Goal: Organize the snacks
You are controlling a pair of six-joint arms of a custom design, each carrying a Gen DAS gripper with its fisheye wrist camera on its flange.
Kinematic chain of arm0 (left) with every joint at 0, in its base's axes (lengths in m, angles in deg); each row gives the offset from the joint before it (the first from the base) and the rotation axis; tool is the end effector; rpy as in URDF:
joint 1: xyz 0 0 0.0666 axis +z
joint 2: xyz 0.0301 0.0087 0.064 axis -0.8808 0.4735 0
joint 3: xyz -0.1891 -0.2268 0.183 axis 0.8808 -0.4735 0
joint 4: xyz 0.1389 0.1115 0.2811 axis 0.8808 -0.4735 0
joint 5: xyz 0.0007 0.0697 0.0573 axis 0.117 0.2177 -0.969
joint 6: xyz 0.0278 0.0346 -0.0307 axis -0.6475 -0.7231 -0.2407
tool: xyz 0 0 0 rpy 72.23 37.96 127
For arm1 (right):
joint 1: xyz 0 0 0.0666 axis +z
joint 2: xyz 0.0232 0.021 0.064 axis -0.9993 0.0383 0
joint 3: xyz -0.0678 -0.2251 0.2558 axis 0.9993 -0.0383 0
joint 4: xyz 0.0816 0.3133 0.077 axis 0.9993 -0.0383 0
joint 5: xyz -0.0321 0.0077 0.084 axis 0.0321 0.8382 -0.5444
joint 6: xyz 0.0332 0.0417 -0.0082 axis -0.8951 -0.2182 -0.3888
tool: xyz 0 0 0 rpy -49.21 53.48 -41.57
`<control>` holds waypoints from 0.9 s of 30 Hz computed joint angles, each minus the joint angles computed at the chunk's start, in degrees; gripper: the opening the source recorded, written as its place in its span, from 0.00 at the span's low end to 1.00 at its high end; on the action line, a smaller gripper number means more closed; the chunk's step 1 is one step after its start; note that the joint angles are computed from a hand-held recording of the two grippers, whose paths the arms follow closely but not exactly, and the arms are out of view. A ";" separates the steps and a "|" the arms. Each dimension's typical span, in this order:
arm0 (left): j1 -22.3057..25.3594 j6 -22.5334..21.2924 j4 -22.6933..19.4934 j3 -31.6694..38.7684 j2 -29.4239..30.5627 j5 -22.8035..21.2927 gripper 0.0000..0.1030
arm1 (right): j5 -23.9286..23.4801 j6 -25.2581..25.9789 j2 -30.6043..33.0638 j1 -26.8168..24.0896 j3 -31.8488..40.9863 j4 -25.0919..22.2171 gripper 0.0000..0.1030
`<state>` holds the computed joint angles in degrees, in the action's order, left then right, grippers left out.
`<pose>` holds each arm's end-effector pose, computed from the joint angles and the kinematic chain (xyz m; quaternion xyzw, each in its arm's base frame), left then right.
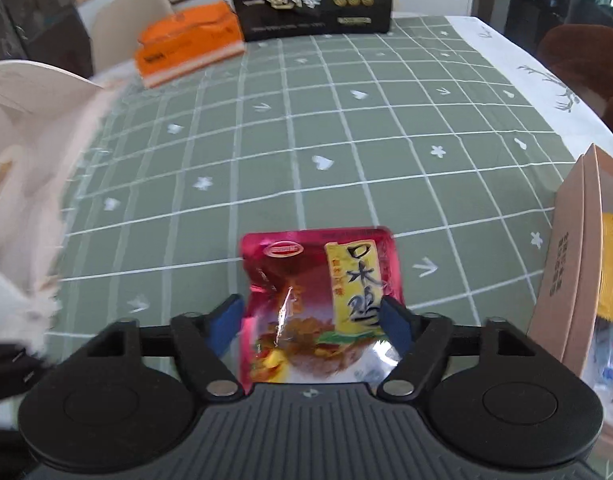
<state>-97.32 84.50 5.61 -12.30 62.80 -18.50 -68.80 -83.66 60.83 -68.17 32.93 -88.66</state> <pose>0.3502 -0.2470 0.2954 -0.0270 0.9529 -0.1416 0.2670 0.4745 0.1731 0.2797 -0.1738 0.9477 0.0991 0.2487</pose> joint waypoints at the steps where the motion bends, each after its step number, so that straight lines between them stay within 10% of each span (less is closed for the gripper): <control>1: 0.11 0.33 0.42 -0.43 -0.13 0.63 0.31 | 1.06 0.04 0.67 0.13 0.50 -0.26 0.82; 7: 0.34 0.59 0.81 -1.66 -0.68 1.96 0.31 | 3.68 0.74 0.98 0.78 0.07 -1.18 0.87; 17: 0.12 4.10 3.49 -3.27 -1.38 6.12 0.31 | -6.76 1.74 -12.94 -3.15 -13.77 -4.90 0.07; 27: 1.35 1.41 9.41 3.93 3.42 0.73 0.31 | -1.71 2.10 -31.00 -11.26 -29.48 0.51 0.18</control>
